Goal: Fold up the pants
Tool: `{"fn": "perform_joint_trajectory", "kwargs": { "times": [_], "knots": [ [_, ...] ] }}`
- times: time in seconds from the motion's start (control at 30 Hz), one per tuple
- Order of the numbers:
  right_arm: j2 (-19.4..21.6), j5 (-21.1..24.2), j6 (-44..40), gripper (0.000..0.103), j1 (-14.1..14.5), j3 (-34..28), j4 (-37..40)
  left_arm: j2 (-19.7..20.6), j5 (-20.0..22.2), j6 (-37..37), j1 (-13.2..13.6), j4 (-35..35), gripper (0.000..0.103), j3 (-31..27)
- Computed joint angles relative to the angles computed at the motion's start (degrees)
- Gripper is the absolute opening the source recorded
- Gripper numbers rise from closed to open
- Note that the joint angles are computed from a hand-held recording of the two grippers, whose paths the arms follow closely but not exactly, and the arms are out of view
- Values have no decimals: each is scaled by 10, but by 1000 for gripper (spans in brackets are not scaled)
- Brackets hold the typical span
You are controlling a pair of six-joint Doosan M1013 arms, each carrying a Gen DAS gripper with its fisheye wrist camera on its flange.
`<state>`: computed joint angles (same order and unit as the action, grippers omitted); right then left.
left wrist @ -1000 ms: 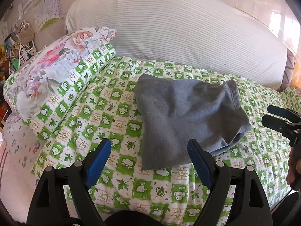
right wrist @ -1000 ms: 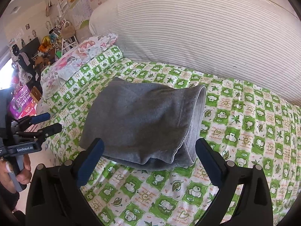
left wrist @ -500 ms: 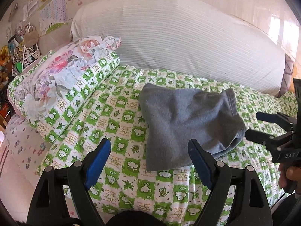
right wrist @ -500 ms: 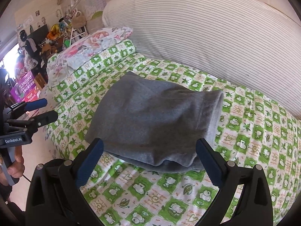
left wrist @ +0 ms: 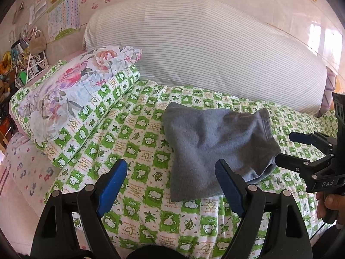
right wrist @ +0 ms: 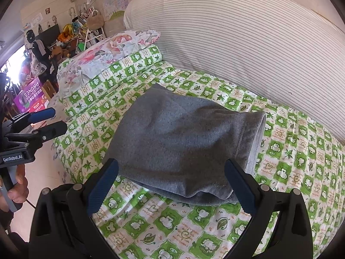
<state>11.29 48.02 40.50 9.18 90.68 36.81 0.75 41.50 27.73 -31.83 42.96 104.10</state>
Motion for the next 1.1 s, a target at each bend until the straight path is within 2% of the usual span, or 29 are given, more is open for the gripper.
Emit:
{"fn": "perform_joint_trajectory", "kwargs": {
  "times": [1.1],
  "knots": [
    [1,-2,18,99,-9,2,-8,9,-6,15,-2,-1,84,-7]
  ]
}}
